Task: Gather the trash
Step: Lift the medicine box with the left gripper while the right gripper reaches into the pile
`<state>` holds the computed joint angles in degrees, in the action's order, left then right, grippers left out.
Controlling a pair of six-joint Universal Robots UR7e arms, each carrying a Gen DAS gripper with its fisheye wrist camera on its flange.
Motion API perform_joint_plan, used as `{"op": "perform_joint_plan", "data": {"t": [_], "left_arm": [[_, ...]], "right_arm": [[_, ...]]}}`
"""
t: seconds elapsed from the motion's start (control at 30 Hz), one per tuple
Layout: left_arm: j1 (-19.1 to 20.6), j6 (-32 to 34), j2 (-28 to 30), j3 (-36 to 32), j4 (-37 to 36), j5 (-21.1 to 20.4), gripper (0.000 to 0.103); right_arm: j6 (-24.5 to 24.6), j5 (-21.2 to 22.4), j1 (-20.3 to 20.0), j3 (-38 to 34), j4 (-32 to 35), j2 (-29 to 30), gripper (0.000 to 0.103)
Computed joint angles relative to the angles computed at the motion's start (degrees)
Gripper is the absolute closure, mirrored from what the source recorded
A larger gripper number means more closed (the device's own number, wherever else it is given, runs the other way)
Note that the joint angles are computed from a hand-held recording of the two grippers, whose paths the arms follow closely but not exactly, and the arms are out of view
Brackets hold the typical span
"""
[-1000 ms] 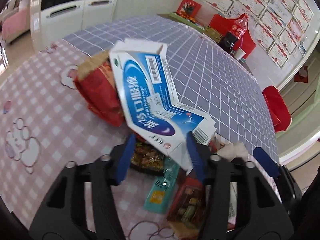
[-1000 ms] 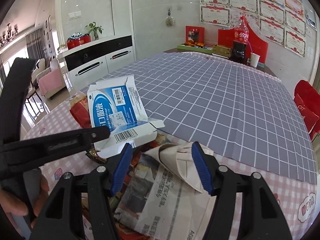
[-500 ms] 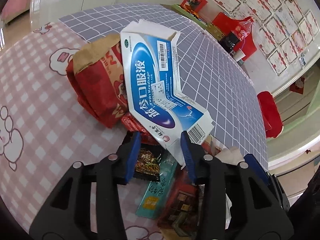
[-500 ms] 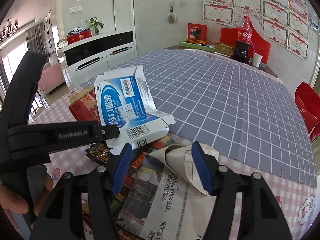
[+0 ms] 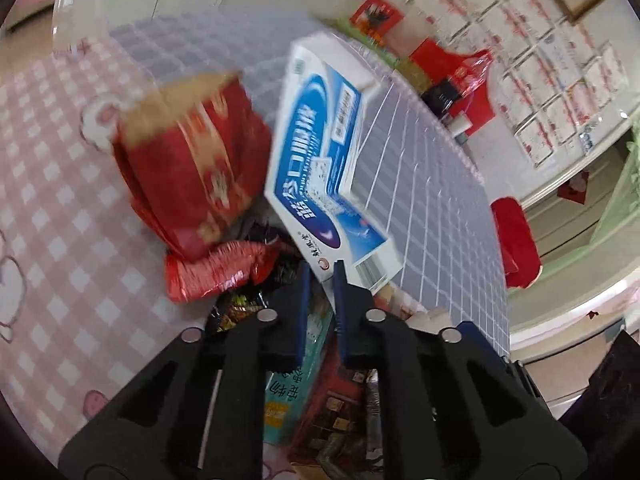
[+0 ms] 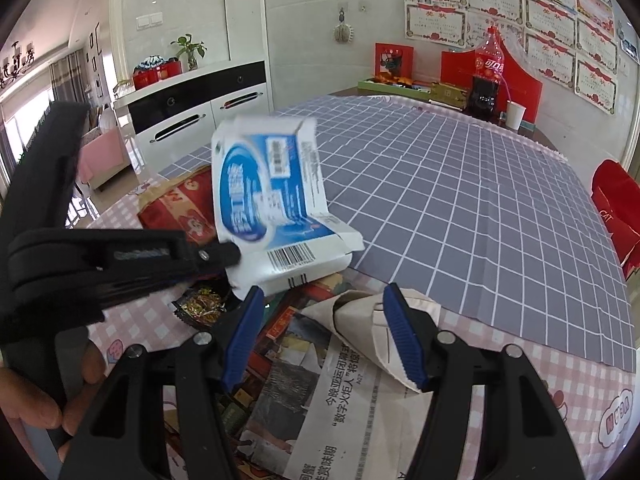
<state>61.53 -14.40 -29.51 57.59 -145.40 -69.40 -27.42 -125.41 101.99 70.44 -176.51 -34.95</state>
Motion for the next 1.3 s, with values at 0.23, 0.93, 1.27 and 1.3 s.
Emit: {"op": "perform_joint_plan", "data": {"t": [0.23,0.93,1.27,1.3], "left_arm": [[-1.22,4.83,-5.6,8.23,-8.87,2.35,0.098],[4.4,-1.69,-12.12,14.43,-4.1,-0.5,0.08],[4.75,-0.46,-8.08,9.69,-2.69,-1.0,0.07],[4.88,-0.59,-7.67,8.92,-1.65,-1.69,0.076]], "right_arm": [[0.01,2.0,0.89,0.43,0.69,-0.13,0.042],[-1.0,1.33,3.85,-4.75,6.08,5.95,0.042],[-0.56,-0.12,3.07,-3.66,4.36,5.32,0.042],[-0.69,-0.12,3.1,-3.54,4.19,5.26,0.042]]}}
